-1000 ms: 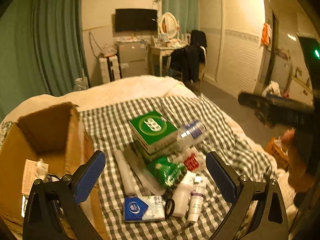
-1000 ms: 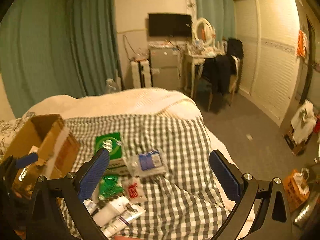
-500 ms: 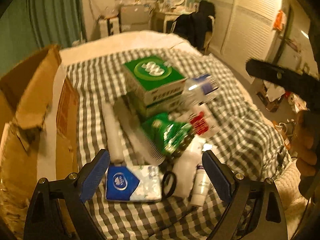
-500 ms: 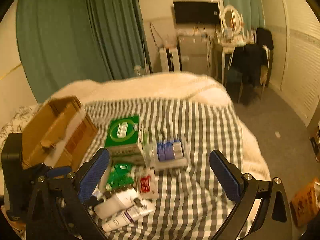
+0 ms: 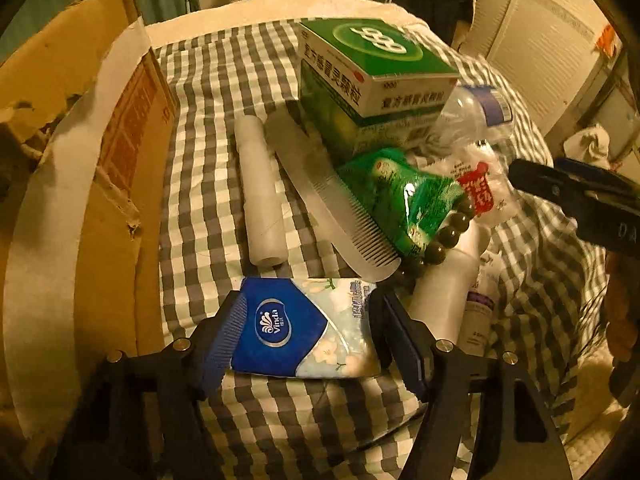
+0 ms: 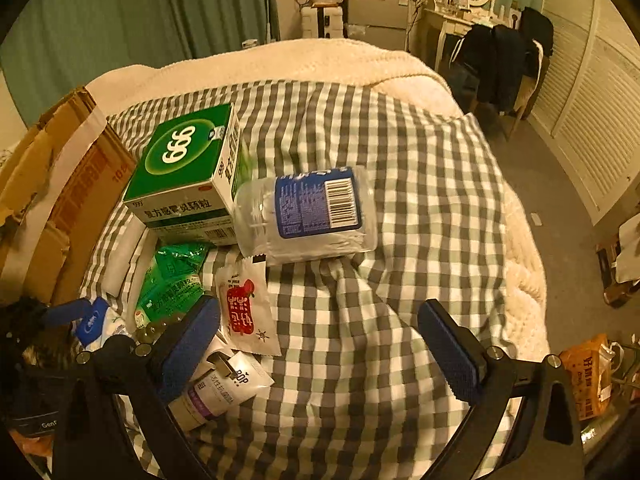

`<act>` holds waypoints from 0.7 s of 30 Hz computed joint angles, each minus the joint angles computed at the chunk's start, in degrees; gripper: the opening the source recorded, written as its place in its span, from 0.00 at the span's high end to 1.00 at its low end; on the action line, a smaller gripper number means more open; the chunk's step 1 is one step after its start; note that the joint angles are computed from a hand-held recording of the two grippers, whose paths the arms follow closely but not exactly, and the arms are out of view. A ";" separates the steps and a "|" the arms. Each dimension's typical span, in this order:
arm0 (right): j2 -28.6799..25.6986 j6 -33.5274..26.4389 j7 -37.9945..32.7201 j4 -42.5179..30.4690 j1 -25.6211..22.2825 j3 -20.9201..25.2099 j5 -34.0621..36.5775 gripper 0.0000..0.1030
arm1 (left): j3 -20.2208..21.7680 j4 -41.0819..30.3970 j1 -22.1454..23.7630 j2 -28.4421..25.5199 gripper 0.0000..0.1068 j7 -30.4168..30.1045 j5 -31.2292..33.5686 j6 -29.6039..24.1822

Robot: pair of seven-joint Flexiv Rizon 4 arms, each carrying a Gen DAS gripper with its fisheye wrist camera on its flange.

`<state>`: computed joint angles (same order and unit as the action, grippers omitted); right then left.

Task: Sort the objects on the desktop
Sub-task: 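Grasp the blue Vinda tissue packet with the left tool while the right grasps a red-printed sachet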

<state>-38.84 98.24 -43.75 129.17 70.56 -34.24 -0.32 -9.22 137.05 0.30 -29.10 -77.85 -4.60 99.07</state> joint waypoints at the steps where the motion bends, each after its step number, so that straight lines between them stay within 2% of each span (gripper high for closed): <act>1: -0.12 -0.26 0.03 -0.37 -0.65 0.64 -0.13 0.05 | 2.95 -0.66 -3.23 -0.12 0.32 0.44 0.02 -1.03; 3: 0.17 -2.04 0.19 -1.09 -2.20 1.98 -1.00 0.16 | 6.63 -1.65 -7.20 -0.77 0.29 0.90 -0.06 -2.15; 5: -0.11 -3.55 1.21 -2.44 -4.56 4.27 -2.36 0.25 | 7.20 -1.87 -7.88 -1.11 0.29 1.18 -0.19 -2.37; 7: -0.41 -4.93 2.38 -3.97 -7.27 7.25 -4.03 0.35 | 6.48 -1.71 -7.04 -1.19 0.28 1.55 -0.29 -2.45; 10: -0.36 -5.90 3.65 -4.83 -10.27 10.54 -6.38 0.56 | 4.86 -1.11 -5.20 -1.29 0.29 2.05 -0.27 -1.86; 12: -0.39 -5.01 4.77 -4.82 -12.26 12.56 -7.29 0.73 | 4.27 -0.58 -4.46 -1.19 0.33 2.22 -0.15 -1.22; 15: 0.01 -2.68 5.94 -4.13 -14.52 14.85 -7.43 0.89 | 1.91 0.55 -1.54 -0.56 0.40 2.51 0.20 -0.36; 17: 0.28 -0.98 6.75 -2.77 -12.24 12.48 -6.55 0.95 | -0.24 1.60 0.86 -0.20 0.45 2.65 0.92 0.97; 21: 1.06 3.15 5.98 -0.92 -10.59 11.11 -2.88 0.98 | -2.35 2.67 3.41 0.16 0.54 2.74 2.53 2.69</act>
